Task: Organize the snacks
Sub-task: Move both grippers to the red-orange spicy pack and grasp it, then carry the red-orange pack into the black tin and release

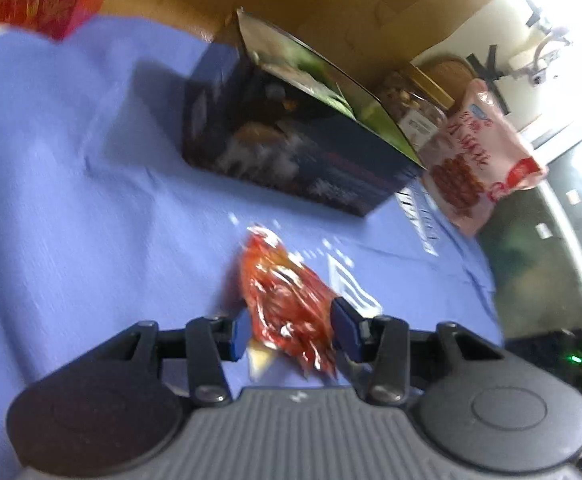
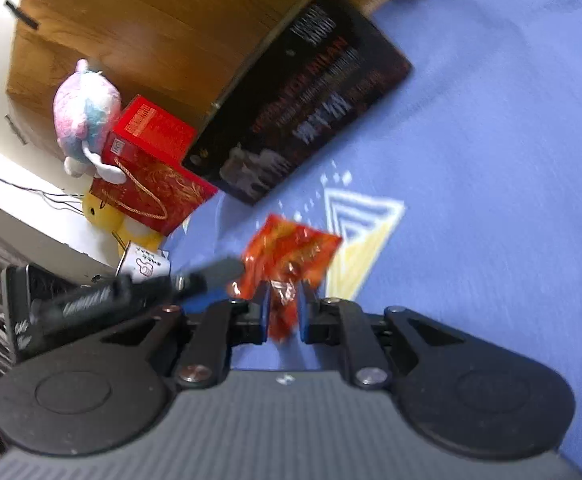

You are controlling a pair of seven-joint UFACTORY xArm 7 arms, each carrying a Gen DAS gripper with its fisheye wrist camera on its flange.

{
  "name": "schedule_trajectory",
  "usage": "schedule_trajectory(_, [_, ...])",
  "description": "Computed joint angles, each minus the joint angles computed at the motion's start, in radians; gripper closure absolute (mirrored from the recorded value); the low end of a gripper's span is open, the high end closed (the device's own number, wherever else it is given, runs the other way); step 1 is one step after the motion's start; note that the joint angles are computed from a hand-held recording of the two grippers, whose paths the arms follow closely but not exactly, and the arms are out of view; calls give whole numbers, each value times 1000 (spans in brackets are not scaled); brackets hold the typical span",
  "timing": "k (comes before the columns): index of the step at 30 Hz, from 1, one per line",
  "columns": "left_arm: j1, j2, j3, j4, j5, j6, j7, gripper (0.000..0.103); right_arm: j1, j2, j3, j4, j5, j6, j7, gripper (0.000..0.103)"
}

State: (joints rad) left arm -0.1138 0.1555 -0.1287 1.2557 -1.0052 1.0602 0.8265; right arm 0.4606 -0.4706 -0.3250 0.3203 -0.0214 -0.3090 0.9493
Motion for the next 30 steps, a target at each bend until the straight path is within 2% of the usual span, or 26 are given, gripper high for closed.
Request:
schedule_trajectory(1, [4, -8, 1, -14, -16, 1, 6, 62, 5, 9, -11, -1, -5, -19, -3, 86])
schedule_trajectory(4, [10, -2, 4, -23, -56, 8, -3, 62, 67, 11, -107, -1, -63, -43, 17, 84])
schedule_trajectory(6, [17, 18, 7, -6, -69, 28, -31, 67, 64, 6, -110, -2, -80, -40, 18, 82])
schedule_trajectory(8, [6, 13, 3, -11, -50, -16, -69, 94, 49, 15, -93, 3, -85, -41, 15, 79])
schedule_trajectory(9, [3, 7, 2, -22, -54, -42, -82, 94, 37, 20, -80, 4, -82, -47, 16, 78])
schedule_trajectory(12, [29, 27, 5, -13, -128, 9, -117, 97, 51, 12, -113, -10, -107, -69, 37, 78])
schedule_trajectory(14, [44, 19, 7, -19, -174, 29, -102, 98, 15, -5, -78, -40, -104, -107, 45, 66])
schedule_trajectory(16, [61, 12, 13, -17, -212, 76, -93, 98, -42, -34, -21, -79, -95, -140, 48, 59])
schedule_trajectory(17, [69, 13, 16, -13, -229, 105, -92, 98, -50, -42, -18, -94, -98, -164, 59, 56])
schedule_trajectory(20, [82, -4, 23, -17, -270, 169, -81, 98, 48, -6, -173, -104, -217, -286, 159, 53])
schedule_trajectory(22, [77, -17, 25, -26, -281, 177, -73, 98, 107, 41, -265, -84, -304, -349, 249, 53])
schedule_trajectory(24, [67, -22, 25, -28, -281, 172, -75, 98, 134, 82, -308, -60, -362, -385, 323, 52])
schedule_trajectory(25, [62, -23, 26, -27, -278, 169, -77, 98, 160, 110, -351, -46, -411, -424, 377, 55])
schedule_trajectory(26, [54, -30, 24, -30, -275, 153, -77, 98, 164, 132, -363, -39, -430, -455, 410, 63])
schedule_trajectory(28, [42, -33, 23, -16, -254, 132, -65, 98, 105, 107, -300, -39, -400, -424, 368, 67])
schedule_trajectory(30, [27, -27, 17, 17, -241, 110, -56, 98, 27, 59, -228, -23, -400, -347, 307, 69])
